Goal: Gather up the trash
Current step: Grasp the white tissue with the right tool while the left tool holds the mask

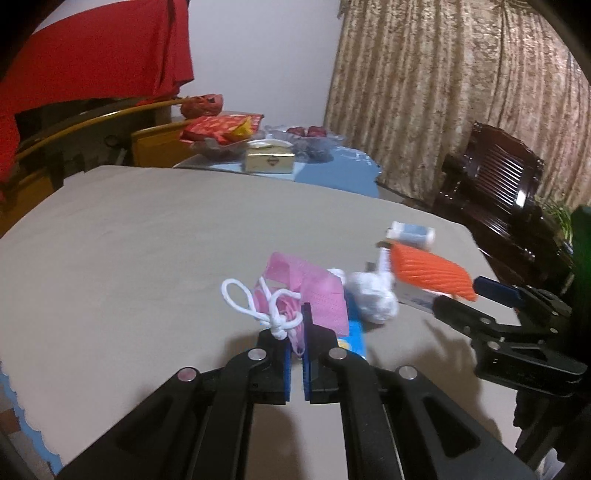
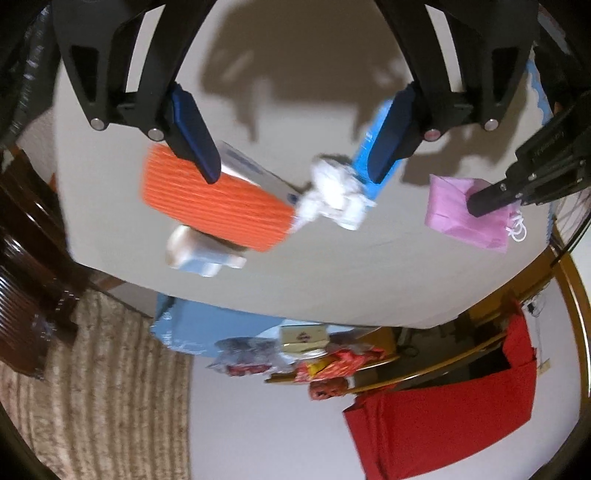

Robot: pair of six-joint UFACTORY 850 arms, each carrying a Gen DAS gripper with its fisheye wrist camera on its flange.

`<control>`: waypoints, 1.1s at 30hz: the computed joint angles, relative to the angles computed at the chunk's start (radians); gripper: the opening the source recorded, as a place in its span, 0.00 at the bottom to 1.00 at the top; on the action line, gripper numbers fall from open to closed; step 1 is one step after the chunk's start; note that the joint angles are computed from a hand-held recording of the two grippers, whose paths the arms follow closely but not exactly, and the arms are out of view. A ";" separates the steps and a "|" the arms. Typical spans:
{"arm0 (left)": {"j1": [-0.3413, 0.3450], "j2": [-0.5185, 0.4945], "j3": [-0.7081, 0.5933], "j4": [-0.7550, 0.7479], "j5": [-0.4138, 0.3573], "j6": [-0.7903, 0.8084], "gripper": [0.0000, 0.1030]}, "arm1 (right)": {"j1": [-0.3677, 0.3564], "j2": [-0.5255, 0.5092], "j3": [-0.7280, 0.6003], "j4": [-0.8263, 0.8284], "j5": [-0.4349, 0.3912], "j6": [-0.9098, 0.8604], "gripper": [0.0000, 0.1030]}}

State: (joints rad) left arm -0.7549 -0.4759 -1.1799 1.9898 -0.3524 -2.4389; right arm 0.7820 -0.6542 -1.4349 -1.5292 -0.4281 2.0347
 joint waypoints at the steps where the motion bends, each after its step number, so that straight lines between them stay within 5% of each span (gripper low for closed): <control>1: 0.008 -0.001 0.002 0.005 0.000 -0.003 0.04 | -0.002 -0.017 -0.026 0.018 0.009 -0.019 0.77; 10: 0.045 -0.007 0.025 0.088 0.014 -0.071 0.04 | -0.016 -0.180 -0.246 0.358 0.020 -0.394 0.61; 15: 0.052 0.002 0.041 0.132 0.015 -0.113 0.04 | -0.028 -0.190 -0.258 0.484 0.070 -0.525 0.32; 27: 0.006 0.054 0.041 0.166 0.006 -0.113 0.04 | 0.014 0.080 0.043 -0.036 0.063 0.022 0.29; 33: -0.044 0.061 0.006 0.195 0.027 -0.117 0.04 | 0.037 0.236 0.216 -0.051 -0.015 0.108 0.29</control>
State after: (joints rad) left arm -0.7989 -0.4147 -1.1736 2.1851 -0.3252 -2.5556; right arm 0.8188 -0.4184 -1.2185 -1.5802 -0.4433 2.1430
